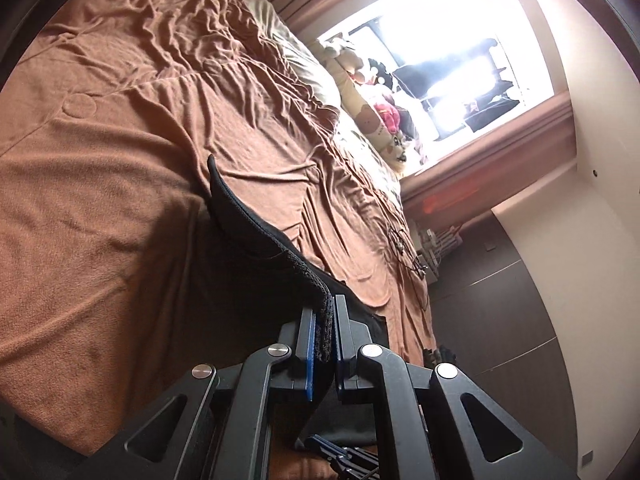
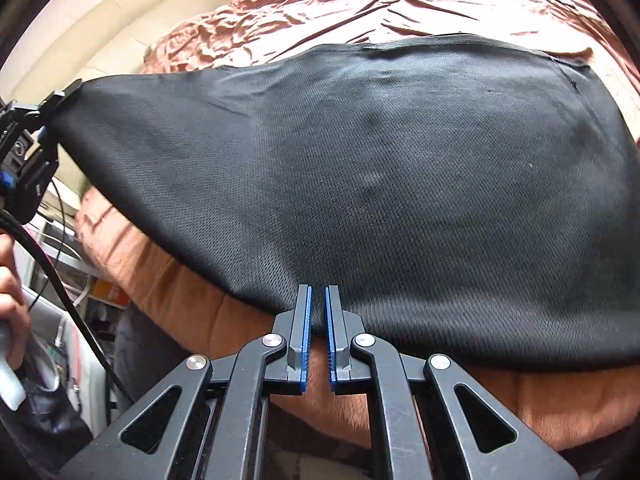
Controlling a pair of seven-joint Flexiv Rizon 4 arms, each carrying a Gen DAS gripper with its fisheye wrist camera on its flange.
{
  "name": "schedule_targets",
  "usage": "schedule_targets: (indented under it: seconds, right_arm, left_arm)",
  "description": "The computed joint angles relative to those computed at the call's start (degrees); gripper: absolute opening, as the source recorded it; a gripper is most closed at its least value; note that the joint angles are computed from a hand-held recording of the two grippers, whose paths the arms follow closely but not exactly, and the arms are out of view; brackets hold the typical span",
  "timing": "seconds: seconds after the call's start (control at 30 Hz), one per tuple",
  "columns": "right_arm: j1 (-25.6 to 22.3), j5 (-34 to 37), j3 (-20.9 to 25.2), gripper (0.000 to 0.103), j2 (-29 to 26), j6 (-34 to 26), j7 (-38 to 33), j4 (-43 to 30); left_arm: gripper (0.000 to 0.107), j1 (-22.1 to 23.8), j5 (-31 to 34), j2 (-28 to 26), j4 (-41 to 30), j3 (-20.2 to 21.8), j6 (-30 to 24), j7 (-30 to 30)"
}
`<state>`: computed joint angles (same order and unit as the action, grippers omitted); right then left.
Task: Fold small clothes
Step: 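Lift the gripped edge with both grippers and fold it over the shirt, then open the right gripper, then the left, releasing the folded edge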
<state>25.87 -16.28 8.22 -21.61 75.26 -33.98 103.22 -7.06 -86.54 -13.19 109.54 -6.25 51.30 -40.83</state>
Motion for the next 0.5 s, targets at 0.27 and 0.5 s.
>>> schedule_targets:
  seconds: [0.27, 0.5]
  right_arm:
    - [1.6, -5.8, -6.3, 0.004, 6.7, 10.2, 6.8, 10.4]
    - [3.0, -26.9, -16.9, 0.026, 14.5, 14.8, 26.0, 20.3]
  left_arm:
    - [0.007, -1.4, 4.2, -0.6, -3.1, -1.4, 0.3, -2.3]
    - [0.007, -3.1, 6.8, -1.8, -6.7, -3.3, -1.0, -3.3]
